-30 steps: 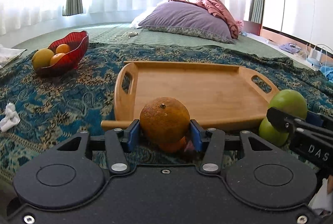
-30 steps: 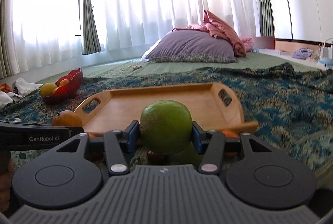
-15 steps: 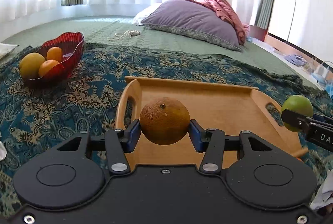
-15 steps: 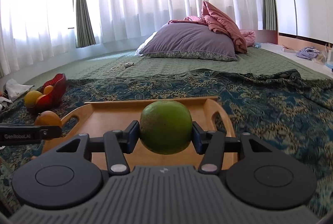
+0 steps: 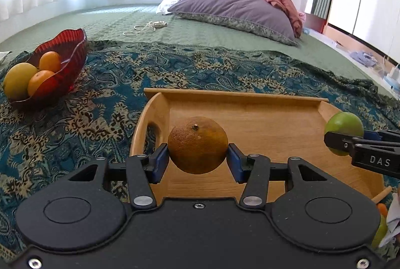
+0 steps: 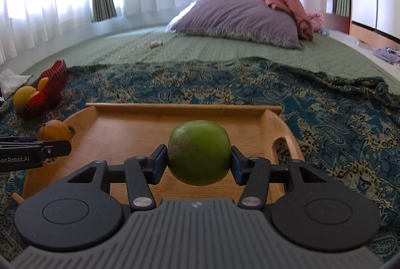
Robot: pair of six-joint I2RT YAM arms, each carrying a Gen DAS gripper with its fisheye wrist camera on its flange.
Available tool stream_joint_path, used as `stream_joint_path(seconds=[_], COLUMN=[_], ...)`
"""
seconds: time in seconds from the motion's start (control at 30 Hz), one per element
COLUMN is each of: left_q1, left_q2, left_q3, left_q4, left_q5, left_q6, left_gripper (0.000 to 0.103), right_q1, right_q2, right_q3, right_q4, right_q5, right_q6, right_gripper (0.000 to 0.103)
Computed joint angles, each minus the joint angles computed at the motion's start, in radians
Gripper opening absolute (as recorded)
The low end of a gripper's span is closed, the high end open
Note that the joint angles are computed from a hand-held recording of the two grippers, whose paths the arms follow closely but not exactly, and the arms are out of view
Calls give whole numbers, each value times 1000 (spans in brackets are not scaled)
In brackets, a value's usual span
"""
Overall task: Organize fruits
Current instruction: 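Carry the brown citrus onto the tray with the left tool while the right tool carries the green apple there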
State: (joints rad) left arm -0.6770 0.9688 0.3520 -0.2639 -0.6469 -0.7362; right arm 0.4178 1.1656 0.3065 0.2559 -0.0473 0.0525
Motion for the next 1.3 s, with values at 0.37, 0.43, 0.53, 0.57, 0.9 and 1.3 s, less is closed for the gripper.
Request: stream_joint_path(seconds=[0.37, 0.43, 0.53, 0.57, 0.9, 1.3], left_q1=[84, 84, 89, 91, 92, 100], left_q2=[141, 156, 175, 180, 185, 177], left_q3=[19, 23, 29, 31, 28, 25], left_q4=[87, 89, 91, 91, 97, 98], left_q5=[85, 85, 92, 94, 92, 102], left_q6=[30, 24, 23, 23, 23, 39], left_gripper=[48, 48, 48, 48, 48, 49], right_q1=[-25, -32, -31, -27, -14, -19], right_q2=[163, 175, 180, 179, 172, 166], right_q3=[113, 121, 125, 124, 124, 125], right_q4=[-86, -93, -94, -93, -104, -113], right_q5=[-9, -16, -16, -10, 7, 0], right_q6=[19, 21, 19, 15, -23, -30], right_gripper=[55, 55, 55, 55, 55, 56])
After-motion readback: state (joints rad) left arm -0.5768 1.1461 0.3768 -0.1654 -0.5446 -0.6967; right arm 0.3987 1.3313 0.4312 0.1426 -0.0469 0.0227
